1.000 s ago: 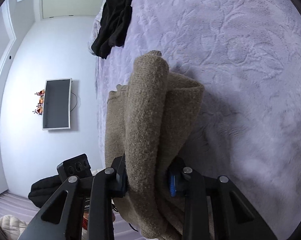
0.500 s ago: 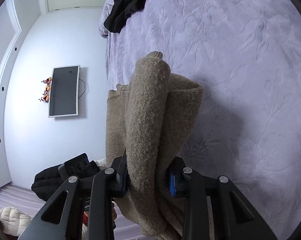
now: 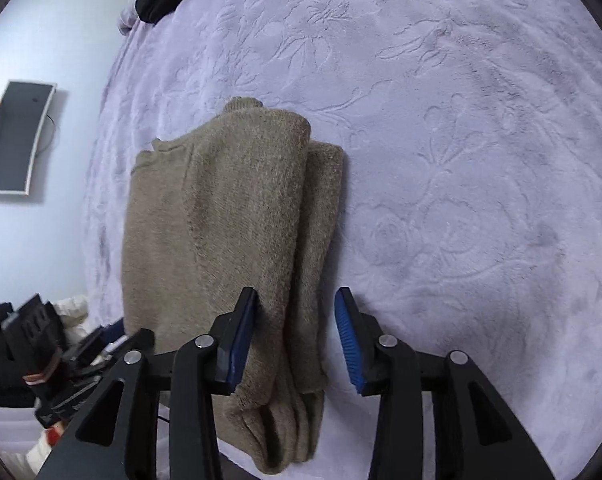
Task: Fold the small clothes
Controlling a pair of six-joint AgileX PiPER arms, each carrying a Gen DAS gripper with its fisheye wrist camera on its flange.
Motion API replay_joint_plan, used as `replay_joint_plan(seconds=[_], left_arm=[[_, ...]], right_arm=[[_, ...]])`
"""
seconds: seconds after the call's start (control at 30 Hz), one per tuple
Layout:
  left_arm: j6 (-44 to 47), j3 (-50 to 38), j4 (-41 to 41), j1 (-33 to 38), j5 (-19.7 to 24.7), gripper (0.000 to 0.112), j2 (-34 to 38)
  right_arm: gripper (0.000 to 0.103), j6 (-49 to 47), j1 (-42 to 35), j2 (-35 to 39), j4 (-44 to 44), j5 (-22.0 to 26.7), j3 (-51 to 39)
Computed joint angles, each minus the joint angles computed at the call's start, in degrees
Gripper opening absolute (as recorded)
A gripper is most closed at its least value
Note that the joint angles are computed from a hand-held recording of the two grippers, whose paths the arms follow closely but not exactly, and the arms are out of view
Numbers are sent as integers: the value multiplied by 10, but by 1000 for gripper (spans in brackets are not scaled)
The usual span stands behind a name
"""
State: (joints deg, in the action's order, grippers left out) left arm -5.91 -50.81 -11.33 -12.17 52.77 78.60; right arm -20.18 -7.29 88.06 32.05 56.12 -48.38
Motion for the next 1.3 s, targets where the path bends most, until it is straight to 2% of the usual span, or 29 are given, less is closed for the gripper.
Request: replay_joint_plan(seconds=[0.03,0.2,0.33,0.43,0.57,0.67,0.7,0.77,0.83,0.93,1.0,1.07,1.3], left_arm=[[-19,0,20,-6,-4,89,-2],[-38,3,47,-8,13,89,-22],[-60,6,77,-11,25,89,-36],[-84,1,98,-24,33,89,-36],[-96,-6,101,-31,47,89,-33],[-105,-11,111,-35,61,89,-39],[-111,-11,121,-39,67,89,-42],[-116,-13,131,-42,79,89,-43],[-112,-18,128,-37,90,89,-43],[-107,-27,119,-31,105,89,-47],[-108,-35,117,-32,113,89,-50],[-107,-44,113,-32,121,89,-52],[-99,-77,93,-31,157,89,-46]], right_arm=[[48,0,-1,-8,-14,-7,13],[49,54,10,-31,-39,-32,38],[49,149,65,-128,-119,-18,46],[49,183,126,-176,-116,-10,53],[49,298,237,-157,-204,-38,91],[52,323,211,-154,-200,-60,129],[54,319,184,-168,-186,-54,135],[64,326,162,-188,-194,-31,130],[65,346,164,-202,-213,1,113],[65,420,208,-206,-260,41,75],[67,433,219,-215,-257,55,60],[76,434,224,-210,-252,63,39],[81,504,315,-178,-280,71,-20]])
